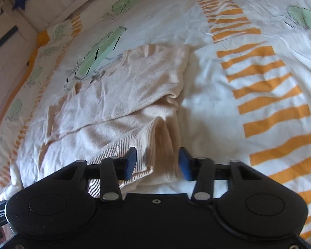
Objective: Fold small clothes
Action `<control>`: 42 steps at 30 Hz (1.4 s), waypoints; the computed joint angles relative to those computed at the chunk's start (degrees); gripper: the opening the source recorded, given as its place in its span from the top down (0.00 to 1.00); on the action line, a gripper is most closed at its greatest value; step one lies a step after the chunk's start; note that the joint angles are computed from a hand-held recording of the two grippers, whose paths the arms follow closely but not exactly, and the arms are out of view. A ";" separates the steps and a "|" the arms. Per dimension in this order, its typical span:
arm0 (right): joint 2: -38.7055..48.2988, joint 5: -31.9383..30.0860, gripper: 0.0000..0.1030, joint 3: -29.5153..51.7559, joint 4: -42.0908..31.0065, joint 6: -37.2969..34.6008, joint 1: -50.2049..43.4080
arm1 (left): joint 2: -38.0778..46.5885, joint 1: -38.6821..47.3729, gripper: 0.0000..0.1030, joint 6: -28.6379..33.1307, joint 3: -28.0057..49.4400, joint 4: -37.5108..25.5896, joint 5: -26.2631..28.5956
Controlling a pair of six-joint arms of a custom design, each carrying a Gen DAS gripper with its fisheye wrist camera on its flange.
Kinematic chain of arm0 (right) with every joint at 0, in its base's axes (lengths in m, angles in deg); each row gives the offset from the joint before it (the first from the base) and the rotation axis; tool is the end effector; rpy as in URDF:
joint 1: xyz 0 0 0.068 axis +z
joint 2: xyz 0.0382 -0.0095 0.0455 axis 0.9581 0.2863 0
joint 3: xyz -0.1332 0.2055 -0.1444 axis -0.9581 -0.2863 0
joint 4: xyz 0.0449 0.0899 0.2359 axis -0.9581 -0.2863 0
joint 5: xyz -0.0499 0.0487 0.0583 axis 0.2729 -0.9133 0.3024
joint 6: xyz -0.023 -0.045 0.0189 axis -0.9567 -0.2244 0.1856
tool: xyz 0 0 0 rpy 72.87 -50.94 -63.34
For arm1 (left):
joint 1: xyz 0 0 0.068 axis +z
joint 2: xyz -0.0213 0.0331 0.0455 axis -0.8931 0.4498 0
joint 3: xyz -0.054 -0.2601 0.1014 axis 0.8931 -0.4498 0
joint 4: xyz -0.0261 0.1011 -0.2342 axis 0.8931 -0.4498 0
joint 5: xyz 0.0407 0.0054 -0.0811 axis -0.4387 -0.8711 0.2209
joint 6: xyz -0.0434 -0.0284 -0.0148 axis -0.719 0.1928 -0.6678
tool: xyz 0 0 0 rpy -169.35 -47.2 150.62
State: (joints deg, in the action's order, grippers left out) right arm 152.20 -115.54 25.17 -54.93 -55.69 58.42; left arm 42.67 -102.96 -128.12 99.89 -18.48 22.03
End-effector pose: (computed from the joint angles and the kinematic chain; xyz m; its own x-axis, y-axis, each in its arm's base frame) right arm 0.4119 -0.0879 0.1686 -0.8847 -0.0665 -0.4614 -0.2925 0.8500 0.4382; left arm 0.1527 -0.1073 0.2056 -0.7972 -0.1825 -0.5754 -0.1882 0.9808 -0.0504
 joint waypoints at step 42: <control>-2.76 -2.52 0.84 -4.58 -22.29 -17.02 6.68 | 10.11 -18.14 0.69 17.14 3.08 -7.52 -1.37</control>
State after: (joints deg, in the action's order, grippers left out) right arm 149.44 -118.06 20.59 -77.22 -72.71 65.10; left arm 52.78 -121.11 -110.98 102.96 -26.00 20.67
